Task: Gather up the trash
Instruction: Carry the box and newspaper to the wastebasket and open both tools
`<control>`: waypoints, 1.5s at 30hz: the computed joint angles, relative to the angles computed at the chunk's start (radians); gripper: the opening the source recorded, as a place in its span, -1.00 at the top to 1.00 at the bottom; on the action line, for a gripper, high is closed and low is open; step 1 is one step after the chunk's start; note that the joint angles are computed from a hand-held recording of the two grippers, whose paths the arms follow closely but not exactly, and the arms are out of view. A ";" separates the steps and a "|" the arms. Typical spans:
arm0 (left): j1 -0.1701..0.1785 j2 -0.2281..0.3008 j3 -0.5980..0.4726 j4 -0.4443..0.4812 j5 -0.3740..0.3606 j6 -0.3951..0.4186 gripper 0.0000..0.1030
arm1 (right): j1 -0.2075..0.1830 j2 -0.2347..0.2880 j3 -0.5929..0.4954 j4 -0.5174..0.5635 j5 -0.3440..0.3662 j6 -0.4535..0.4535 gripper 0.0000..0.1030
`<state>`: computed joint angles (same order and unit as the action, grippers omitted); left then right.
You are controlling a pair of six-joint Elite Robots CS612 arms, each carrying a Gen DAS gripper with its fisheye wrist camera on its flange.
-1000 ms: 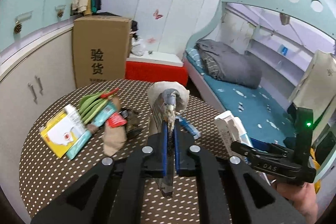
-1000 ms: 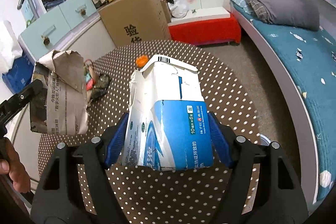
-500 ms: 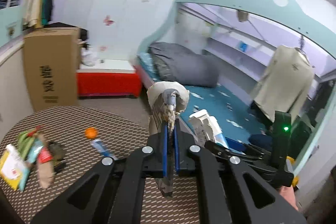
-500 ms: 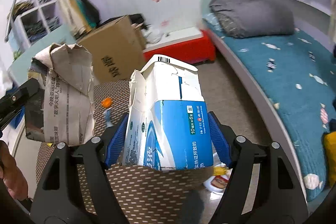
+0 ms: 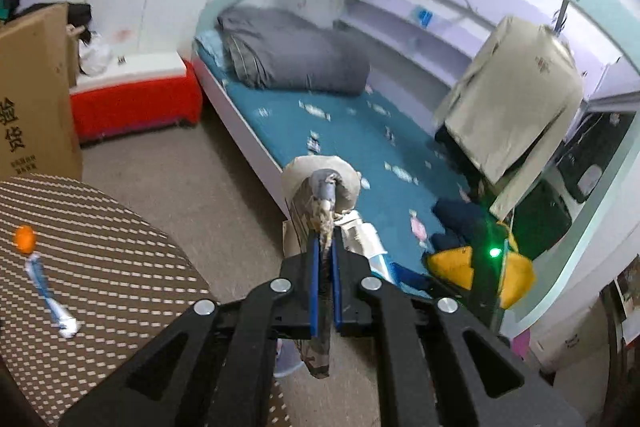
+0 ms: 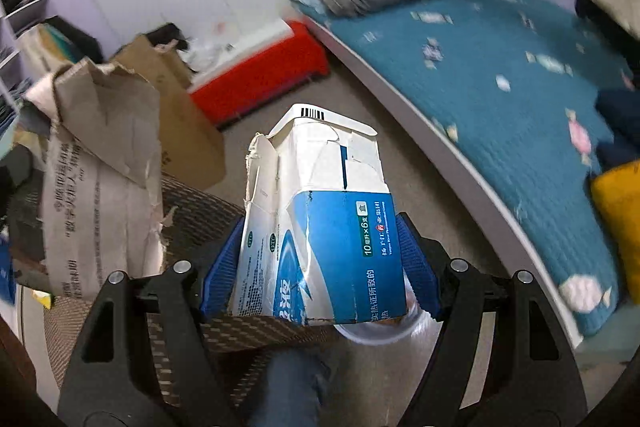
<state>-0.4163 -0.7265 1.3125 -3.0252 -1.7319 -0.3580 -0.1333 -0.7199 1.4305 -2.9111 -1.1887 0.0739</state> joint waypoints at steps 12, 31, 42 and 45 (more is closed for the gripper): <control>-0.025 0.143 -0.206 0.282 0.017 0.041 0.90 | -0.017 0.200 -0.185 0.312 0.065 0.047 -0.61; -0.045 0.230 -0.347 0.507 0.096 0.057 -0.74 | -0.082 0.143 -0.056 0.027 0.094 0.264 -0.88; -0.049 0.099 -0.146 0.294 0.166 0.056 -0.80 | -0.060 0.061 0.029 -0.058 0.028 0.231 -0.88; -0.051 0.062 -0.090 0.228 0.189 0.056 -0.80 | -0.053 0.033 0.050 -0.084 0.020 0.218 -0.88</control>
